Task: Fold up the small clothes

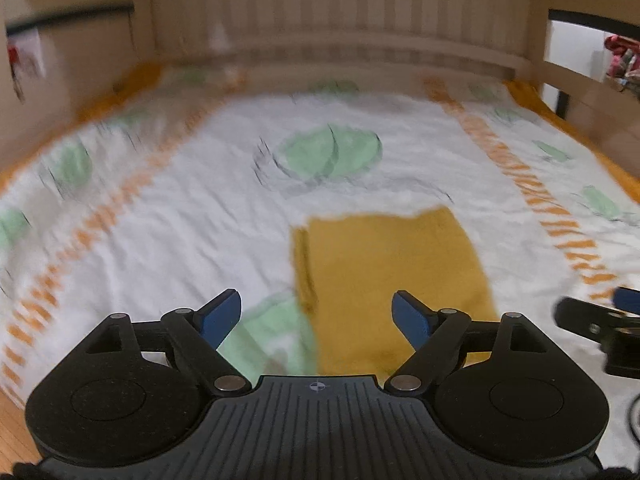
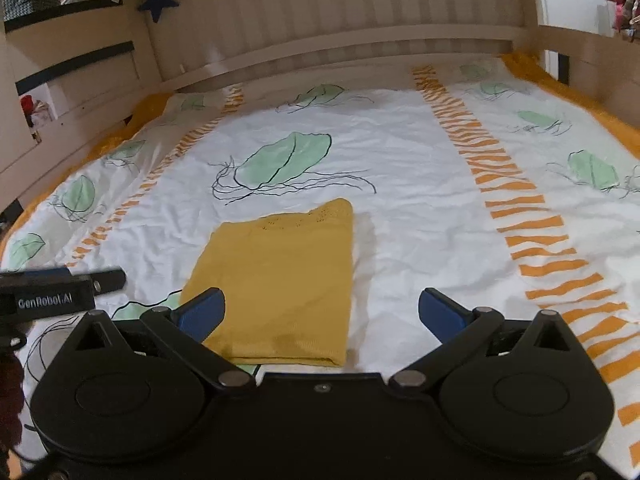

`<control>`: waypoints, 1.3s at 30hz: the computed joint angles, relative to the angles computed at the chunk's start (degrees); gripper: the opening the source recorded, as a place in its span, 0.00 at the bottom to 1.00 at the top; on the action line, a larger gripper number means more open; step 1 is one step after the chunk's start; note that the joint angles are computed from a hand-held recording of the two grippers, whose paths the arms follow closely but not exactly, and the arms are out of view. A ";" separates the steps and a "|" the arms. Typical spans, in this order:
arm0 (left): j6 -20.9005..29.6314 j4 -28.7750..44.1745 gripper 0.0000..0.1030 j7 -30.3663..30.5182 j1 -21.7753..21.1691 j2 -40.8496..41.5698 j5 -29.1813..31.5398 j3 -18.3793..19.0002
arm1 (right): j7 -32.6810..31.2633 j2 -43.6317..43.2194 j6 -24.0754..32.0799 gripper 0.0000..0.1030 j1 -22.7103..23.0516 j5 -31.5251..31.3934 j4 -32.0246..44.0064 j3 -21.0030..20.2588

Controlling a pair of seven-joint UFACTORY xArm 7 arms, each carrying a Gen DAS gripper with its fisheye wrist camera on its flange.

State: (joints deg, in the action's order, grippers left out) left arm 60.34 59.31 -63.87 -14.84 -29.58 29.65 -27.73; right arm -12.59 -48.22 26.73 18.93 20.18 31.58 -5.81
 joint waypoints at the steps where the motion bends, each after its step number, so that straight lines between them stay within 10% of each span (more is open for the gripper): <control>1: 0.20 -0.18 0.80 0.03 -0.53 -0.08 -1.37 0.47 | 0.15 -0.26 -0.10 1.00 -0.13 -0.10 -0.16 0.24; 12: 4.52 -0.75 0.80 0.40 -3.07 -0.02 -6.66 1.23 | 9.01 -2.33 7.22 1.00 -7.35 -8.26 -0.13 7.62; 39: 5.16 -2.80 0.80 0.29 -4.02 -1.43 -10.59 2.43 | 8.67 -1.21 14.87 1.00 -3.70 -4.05 1.00 4.27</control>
State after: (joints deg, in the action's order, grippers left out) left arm 65.51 56.51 -63.57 -18.86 -31.01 19.06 -25.29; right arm -3.92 -49.42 41.60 15.23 16.13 32.58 -1.54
